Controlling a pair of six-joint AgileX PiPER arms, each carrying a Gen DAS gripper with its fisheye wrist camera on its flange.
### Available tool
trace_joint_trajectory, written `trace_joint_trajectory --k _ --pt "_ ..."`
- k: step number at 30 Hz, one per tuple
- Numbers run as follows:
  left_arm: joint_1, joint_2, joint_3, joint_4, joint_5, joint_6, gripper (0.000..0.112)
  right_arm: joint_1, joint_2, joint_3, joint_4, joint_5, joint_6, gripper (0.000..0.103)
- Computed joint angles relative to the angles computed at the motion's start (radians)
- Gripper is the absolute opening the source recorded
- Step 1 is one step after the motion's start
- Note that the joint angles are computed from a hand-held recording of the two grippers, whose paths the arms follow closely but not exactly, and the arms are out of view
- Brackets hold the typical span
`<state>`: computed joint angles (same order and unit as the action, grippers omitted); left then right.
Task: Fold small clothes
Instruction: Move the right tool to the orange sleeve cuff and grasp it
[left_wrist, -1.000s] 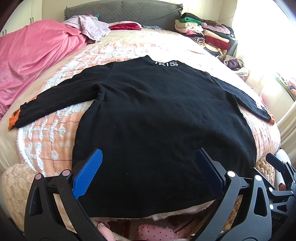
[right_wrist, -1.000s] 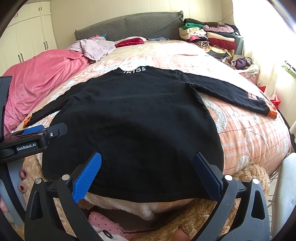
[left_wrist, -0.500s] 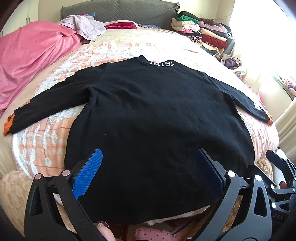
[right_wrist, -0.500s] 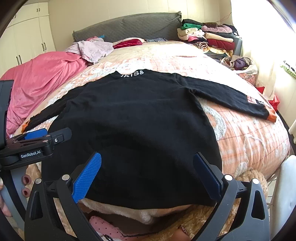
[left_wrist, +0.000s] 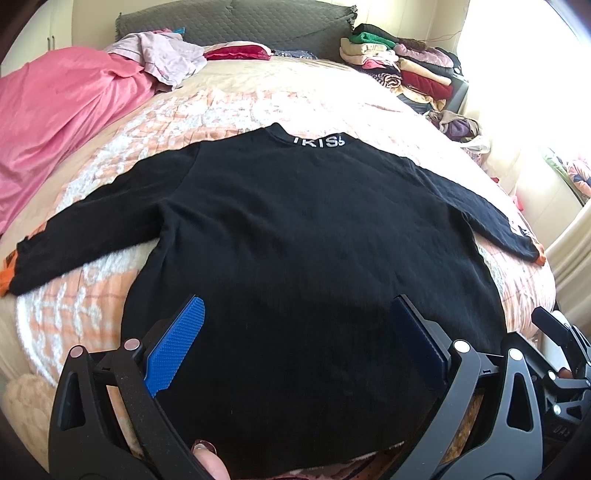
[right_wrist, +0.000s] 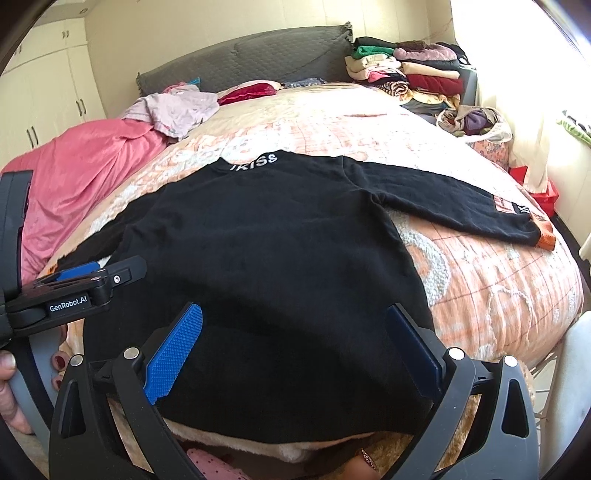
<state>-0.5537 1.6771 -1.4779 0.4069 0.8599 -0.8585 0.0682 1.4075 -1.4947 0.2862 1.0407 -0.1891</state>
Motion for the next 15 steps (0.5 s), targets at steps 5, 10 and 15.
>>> trace_joint_trajectory --k 5,10,15 --pt "0.025 0.061 -0.106 -0.017 0.036 0.067 0.095 -0.045 0.070 -0.081 0.042 0.028 -0.001 0.099" --pt "0.057 0.123 -0.211 -0.062 0.063 0.143 0.095 -0.074 0.145 -0.174 0.052 0.047 0.016 0.099" --pt "0.094 0.202 -0.341 -0.126 0.105 0.223 0.095 -0.105 0.217 -0.272 0.045 0.058 0.050 0.099"
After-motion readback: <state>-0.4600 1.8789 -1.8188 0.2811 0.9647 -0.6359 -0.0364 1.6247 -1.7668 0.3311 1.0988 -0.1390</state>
